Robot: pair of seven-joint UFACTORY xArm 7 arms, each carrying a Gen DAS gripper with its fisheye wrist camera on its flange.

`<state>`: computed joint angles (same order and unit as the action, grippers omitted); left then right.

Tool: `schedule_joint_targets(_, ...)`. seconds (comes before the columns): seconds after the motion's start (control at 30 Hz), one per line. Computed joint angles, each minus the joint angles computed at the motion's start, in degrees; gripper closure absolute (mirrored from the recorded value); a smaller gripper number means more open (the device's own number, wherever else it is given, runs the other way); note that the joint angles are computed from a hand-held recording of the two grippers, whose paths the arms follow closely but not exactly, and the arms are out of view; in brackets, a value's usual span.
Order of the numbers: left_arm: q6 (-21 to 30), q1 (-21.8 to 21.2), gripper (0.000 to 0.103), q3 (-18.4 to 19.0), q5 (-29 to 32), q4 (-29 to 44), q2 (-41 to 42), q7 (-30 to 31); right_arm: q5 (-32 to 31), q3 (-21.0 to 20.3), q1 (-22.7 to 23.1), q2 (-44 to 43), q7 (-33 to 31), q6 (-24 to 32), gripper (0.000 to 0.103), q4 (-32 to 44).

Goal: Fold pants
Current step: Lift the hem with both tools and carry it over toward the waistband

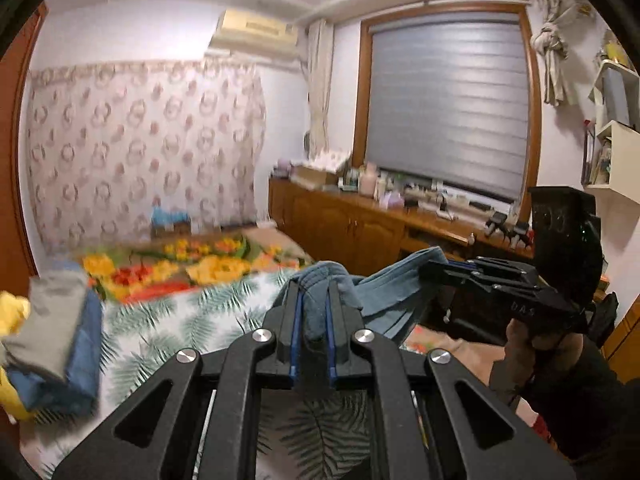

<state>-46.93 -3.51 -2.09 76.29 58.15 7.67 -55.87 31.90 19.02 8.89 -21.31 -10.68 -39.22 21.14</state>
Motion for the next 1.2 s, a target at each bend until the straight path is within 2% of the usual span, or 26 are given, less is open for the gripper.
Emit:
schedule_joint_targets(0.13,-0.5,0.9,0.092,0.5,-0.2,3.3,1.0,-1.6,-0.4,1.4,-1.3,0.4,-3.9,2.0,0.093,4.2)
schedule_joint_targets(0.23,-0.3,1.5,0.092,0.9,-0.4,7.3,3.7,-3.5,-2.8,0.0,-1.5,4.0,-5.0,2.0,0.093,8.3)
schedule_joint_targets(0.33,2.1,1.5,0.092,1.1,-0.6,12.7,7.3,-4.9,-4.6,-2.0,-1.3,8.8,-7.3,2.7,0.093,13.2)
schedule_joint_targets(0.43,6.3,1.1,0.092,1.0,1.0,21.9,12.9,-8.0,-6.3,-5.0,-1.2,15.7,-11.0,4.0,0.093,20.5)
schedule_joint_targets(0.53,9.7,0.1,0.092,1.4,1.8,33.6,20.1,-9.2,-2.5,-7.2,-0.5,22.6,-17.9,5.7,0.093,30.4)
schedule_joint_targets(0.63,12.1,-1.5,0.092,3.3,6.8,45.7,26.6,-16.6,1.2,-9.6,2.5,28.5,-22.5,5.4,0.093,38.7)
schedule_joint_targets(0.73,11.1,-2.5,0.092,5.4,5.4,44.8,26.8,-15.3,-0.1,-11.5,4.7,32.5,-21.9,3.7,0.093,40.8)
schedule_joint_targets(0.8,10.9,-2.6,0.092,5.9,3.3,40.2,25.3,-11.9,-1.4,-12.1,6.0,32.7,-20.1,2.3,0.093,37.1)
schedule_joint_targets(0.97,12.2,-2.9,0.092,6.2,7.4,30.1,22.3,-10.5,1.8,-14.8,10.2,34.6,-19.2,6.4,0.093,34.2)
schedule_joint_targets(1.07,12.0,-2.4,0.092,5.9,8.2,23.6,20.3,-9.3,0.7,-15.0,10.8,34.2,-14.9,9.1,0.093,31.5)
schedule_joint_targets(1.2,12.0,-2.9,0.092,6.1,11.2,20.2,19.2,-10.0,7.9,-17.8,16.1,34.3,-18.8,11.8,0.093,31.3)
